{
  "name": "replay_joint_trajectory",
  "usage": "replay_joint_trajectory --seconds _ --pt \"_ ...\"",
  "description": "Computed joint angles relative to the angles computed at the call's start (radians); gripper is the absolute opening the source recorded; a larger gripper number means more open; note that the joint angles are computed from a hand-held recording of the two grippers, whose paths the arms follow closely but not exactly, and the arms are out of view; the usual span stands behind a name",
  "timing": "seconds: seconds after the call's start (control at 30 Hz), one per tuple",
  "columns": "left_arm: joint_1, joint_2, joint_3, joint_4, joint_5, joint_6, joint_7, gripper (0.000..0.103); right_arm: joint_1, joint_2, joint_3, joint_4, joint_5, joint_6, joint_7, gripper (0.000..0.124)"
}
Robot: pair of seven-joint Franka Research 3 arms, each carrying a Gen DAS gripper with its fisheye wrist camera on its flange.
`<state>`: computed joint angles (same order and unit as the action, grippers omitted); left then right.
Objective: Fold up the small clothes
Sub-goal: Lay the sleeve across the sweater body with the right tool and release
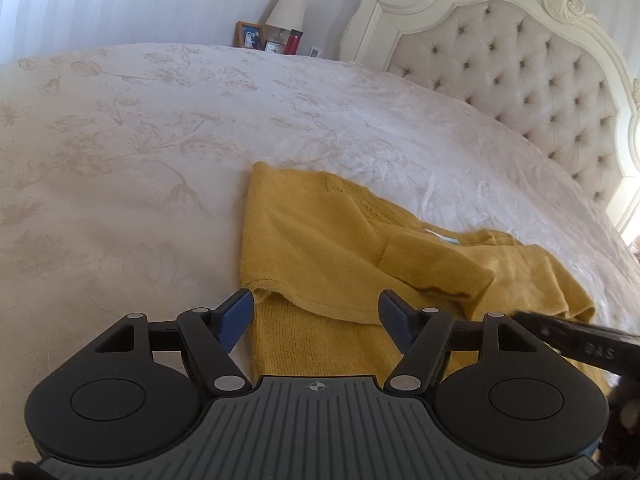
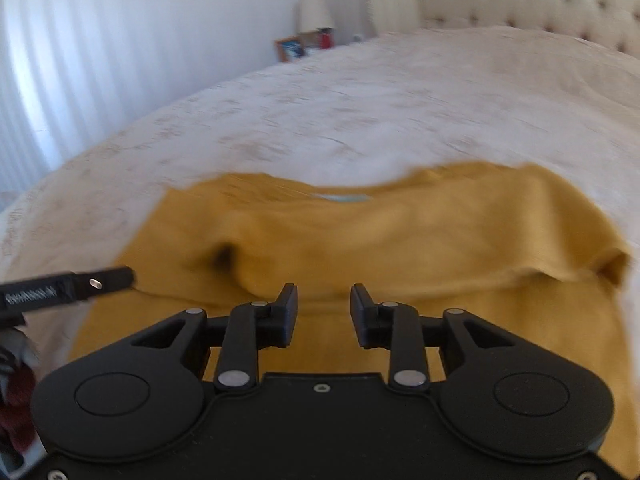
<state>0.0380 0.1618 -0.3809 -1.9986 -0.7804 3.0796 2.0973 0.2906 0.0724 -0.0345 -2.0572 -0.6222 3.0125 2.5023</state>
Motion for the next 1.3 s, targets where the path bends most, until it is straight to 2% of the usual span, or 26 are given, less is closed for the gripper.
replay_joint_trajectory --seconds 0.1,0.13,0.2,0.3,0.4,0.6,0.7,0.83,0.93,0.97,1.03,1.1,1.2,1.3 --pt "0.001 -0.004 -0.005 -0.004 0.0 -0.002 0.01 0.068 -0.027 -0.118 0.001 -0.097 -0.071 -0.052 0.087 0.041" --pt "0.003 -0.005 -0.008 -0.002 -0.008 -0.008 0.019 0.068 -0.041 -0.156 0.011 -0.123 -0.072 -0.075 0.082 0.046" --pt "0.011 -0.009 -0.024 0.0 -0.057 -0.026 0.072 0.068 -0.055 -0.228 0.025 -0.173 -0.013 -0.119 0.04 0.055" --pt "-0.008 -0.021 -0.016 -0.004 -0.107 -0.028 0.142 0.068 -0.069 -0.308 0.043 -0.234 0.068 -0.135 0.002 0.055" --pt "-0.028 -0.035 -0.007 -0.01 -0.155 -0.023 0.21 0.068 -0.106 -0.345 0.082 -0.269 0.086 -0.125 -0.003 0.055" --pt "-0.066 -0.091 0.02 -0.027 -0.356 -0.051 0.405 0.068 -0.237 -0.361 0.188 -0.329 0.072 -0.047 0.056 0.057" --pt "-0.105 -0.114 0.065 -0.044 -0.294 -0.08 0.305 0.068 -0.304 -0.365 0.244 -0.361 0.052 -0.007 0.048 0.062" --pt "-0.15 -0.113 0.127 -0.021 -0.166 -0.17 0.131 0.068 -0.406 -0.361 0.333 -0.388 0.014 0.052 0.034 0.062" --pt "-0.162 -0.095 0.147 0.016 -0.084 -0.235 0.024 0.068 -0.456 -0.371 0.373 -0.418 0.012 0.108 0.003 0.063" --pt "-0.164 -0.088 0.149 0.029 -0.061 -0.248 -0.011 0.068 -0.456 -0.375 0.371 -0.43 0.023 0.127 -0.016 0.064" --pt "-0.16 -0.064 0.149 0.068 -0.044 -0.288 -0.078 0.068 -0.404 -0.376 0.318 -0.456 0.072 0.167 -0.08 0.071" --pt "-0.151 -0.031 0.145 0.12 -0.034 -0.339 -0.138 0.068 -0.394 -0.381 0.305 -0.481 0.096 0.206 -0.114 0.073" --pt "-0.145 0.03 0.137 0.2 0.023 -0.398 -0.264 0.068 -0.498 -0.389 0.401 -0.503 0.102 0.255 -0.129 0.074" --pt "-0.134 0.09 0.118 0.27 0.069 -0.45 -0.366 0.068 -0.651 -0.398 0.555 -0.524 0.132 0.305 -0.147 0.078"
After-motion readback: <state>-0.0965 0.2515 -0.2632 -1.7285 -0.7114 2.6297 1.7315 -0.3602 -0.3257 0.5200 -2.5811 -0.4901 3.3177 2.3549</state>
